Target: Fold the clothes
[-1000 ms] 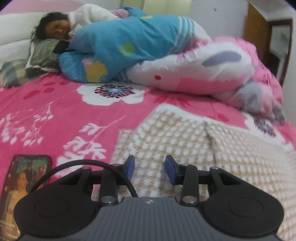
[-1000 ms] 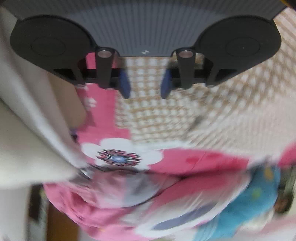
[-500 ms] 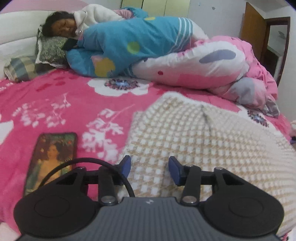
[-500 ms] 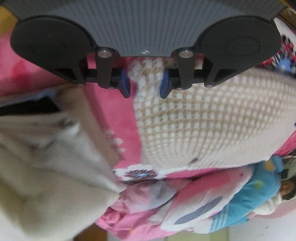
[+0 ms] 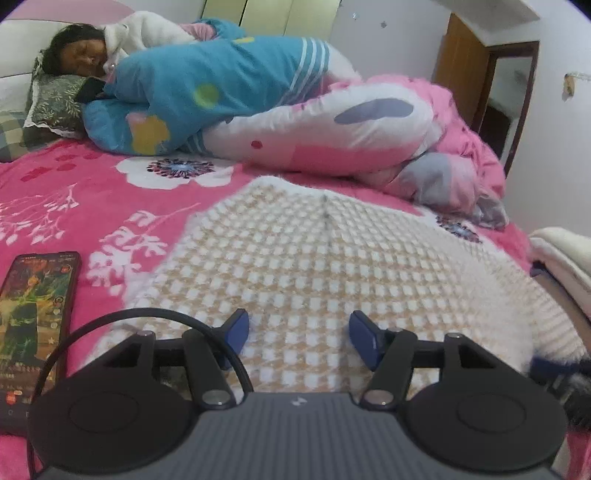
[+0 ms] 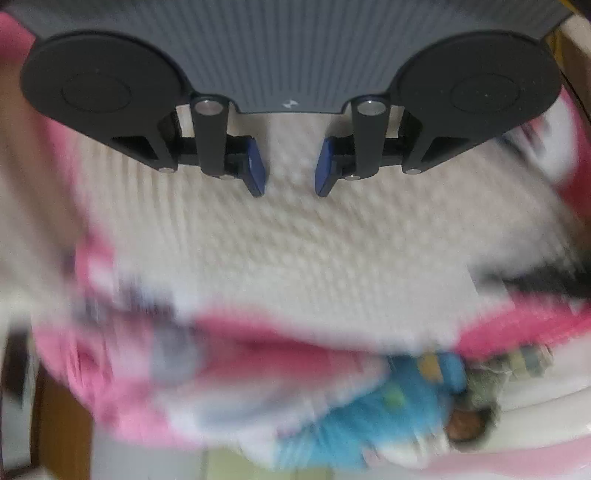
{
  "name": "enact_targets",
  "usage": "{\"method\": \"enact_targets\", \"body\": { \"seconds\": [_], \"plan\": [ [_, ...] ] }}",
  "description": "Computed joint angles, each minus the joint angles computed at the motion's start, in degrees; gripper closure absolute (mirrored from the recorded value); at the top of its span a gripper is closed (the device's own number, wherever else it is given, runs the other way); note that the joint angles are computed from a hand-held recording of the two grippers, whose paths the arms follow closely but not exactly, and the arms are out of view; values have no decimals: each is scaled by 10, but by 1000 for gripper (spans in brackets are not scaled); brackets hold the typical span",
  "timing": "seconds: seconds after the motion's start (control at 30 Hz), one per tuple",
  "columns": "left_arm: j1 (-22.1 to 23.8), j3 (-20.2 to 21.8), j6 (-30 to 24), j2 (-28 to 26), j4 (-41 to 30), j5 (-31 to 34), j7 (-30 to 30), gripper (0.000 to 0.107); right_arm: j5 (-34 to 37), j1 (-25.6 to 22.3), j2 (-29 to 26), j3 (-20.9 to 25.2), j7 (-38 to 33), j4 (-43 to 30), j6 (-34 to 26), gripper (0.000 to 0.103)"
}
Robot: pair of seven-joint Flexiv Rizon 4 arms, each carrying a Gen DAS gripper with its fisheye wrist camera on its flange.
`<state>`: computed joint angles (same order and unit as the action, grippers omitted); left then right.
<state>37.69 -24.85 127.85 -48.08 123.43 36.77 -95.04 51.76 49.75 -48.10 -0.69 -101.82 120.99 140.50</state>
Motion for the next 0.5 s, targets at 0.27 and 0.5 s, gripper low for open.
{"method": "enact_targets", "body": {
  "seconds": [0.27,0.5],
  "plan": [
    [9,-9,-12,7,9,-8,4,45,76,15,83,-8,-17,44,-27,75],
    [-80,95,60,58,60,-99,-11,45,7,-26,79,-16,-62,-49,-31,75]
  ]
}}
